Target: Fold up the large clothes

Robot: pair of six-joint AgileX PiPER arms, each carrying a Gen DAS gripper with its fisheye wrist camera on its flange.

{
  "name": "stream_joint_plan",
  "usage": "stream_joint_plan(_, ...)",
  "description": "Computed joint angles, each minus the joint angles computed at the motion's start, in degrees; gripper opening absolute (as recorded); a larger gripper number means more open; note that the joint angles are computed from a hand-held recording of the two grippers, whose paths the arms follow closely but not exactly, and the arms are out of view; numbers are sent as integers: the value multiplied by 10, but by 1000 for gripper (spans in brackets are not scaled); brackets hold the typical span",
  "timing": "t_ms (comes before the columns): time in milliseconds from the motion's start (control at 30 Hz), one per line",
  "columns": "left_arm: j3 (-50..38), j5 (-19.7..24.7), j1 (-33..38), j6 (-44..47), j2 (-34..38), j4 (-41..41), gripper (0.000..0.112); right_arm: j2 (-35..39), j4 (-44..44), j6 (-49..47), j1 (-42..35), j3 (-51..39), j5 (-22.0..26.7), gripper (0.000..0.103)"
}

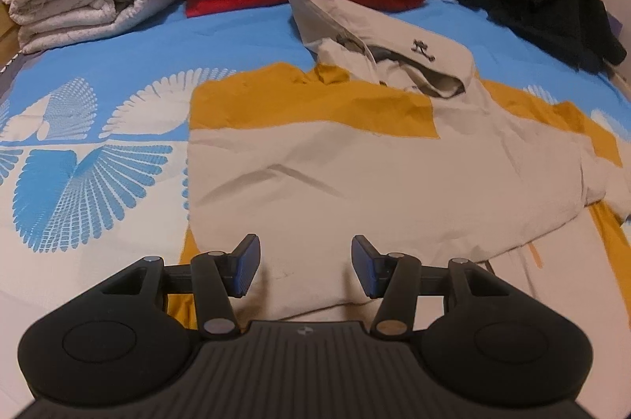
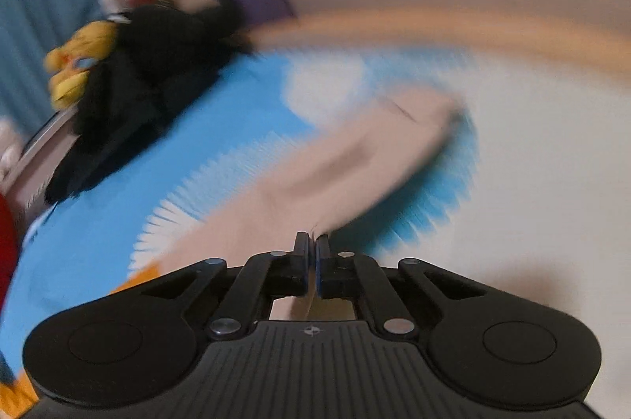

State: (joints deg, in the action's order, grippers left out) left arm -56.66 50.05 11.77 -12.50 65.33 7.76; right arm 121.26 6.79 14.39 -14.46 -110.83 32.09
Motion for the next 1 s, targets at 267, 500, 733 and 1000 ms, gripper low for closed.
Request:
stream_joint_plan(267,-38,25,123,96,-20,-94,57,-234,88,-278,269,169,-113,2)
stream_joint_plan(500,-69,56,231,175,-18,-182,56,-267,237,-370,489,180,139,15)
stream_joint_plan(733,-62,62,245,194,-27,-209,56,-378,51,-93,539,314,95,20)
stream_joint_plan(1000,-23,22,99,127,-41,-162,56,-418,79,-95,416,394,46,28)
